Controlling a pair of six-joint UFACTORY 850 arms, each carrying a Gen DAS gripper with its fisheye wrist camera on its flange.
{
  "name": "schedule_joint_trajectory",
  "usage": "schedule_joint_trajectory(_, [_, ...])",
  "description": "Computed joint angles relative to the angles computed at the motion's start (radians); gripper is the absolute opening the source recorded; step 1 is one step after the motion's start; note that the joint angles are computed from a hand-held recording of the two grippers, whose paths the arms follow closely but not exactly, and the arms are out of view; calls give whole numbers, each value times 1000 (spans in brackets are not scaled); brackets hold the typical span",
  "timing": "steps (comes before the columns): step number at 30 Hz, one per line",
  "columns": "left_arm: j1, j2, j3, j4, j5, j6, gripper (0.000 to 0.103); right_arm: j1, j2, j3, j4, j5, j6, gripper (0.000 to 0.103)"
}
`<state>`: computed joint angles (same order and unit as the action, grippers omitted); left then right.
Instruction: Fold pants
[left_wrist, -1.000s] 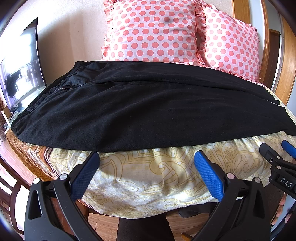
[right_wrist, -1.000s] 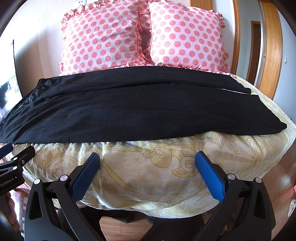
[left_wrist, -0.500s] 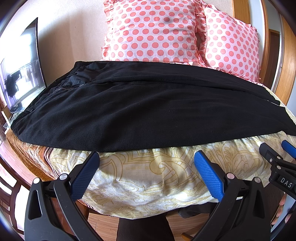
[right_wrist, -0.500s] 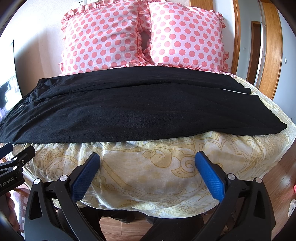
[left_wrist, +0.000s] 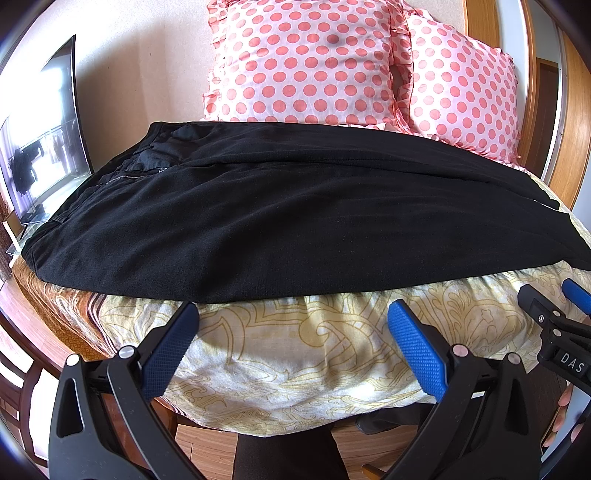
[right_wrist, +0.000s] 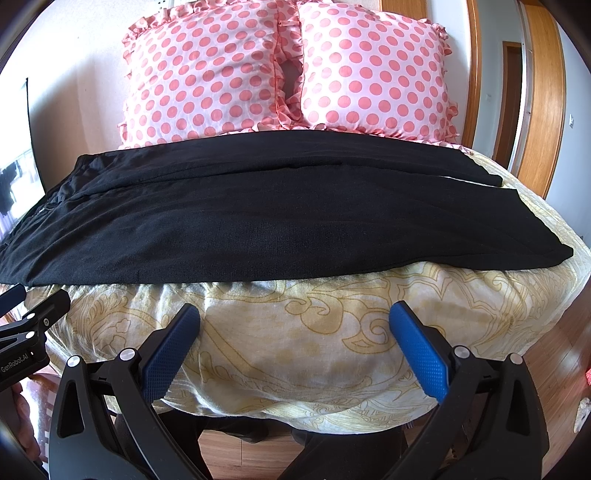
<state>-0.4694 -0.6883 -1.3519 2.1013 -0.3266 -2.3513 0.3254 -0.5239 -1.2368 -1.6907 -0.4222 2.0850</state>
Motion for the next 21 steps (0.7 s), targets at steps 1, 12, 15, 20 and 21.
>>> schedule_joint_trajectory(1, [0, 0, 0, 0, 0, 0, 101, 0, 0, 0, 0, 0, 0, 102])
schedule_joint_trajectory(12, [0, 0, 0, -2, 1, 2, 101, -4, 1, 0, -2, 3, -1, 102])
schedule_joint_trajectory(15, [0, 0, 0, 1, 0, -1, 101, -5, 2, 0, 7, 8, -13, 102])
schedule_joint_trajectory(20, [0, 0, 0, 2, -1, -2, 101, -1, -1, -1, 6, 4, -8, 102])
schedule_joint_trajectory(21, [0, 0, 0, 2, -1, -2, 101, -1, 0, 3, -2, 4, 1, 102])
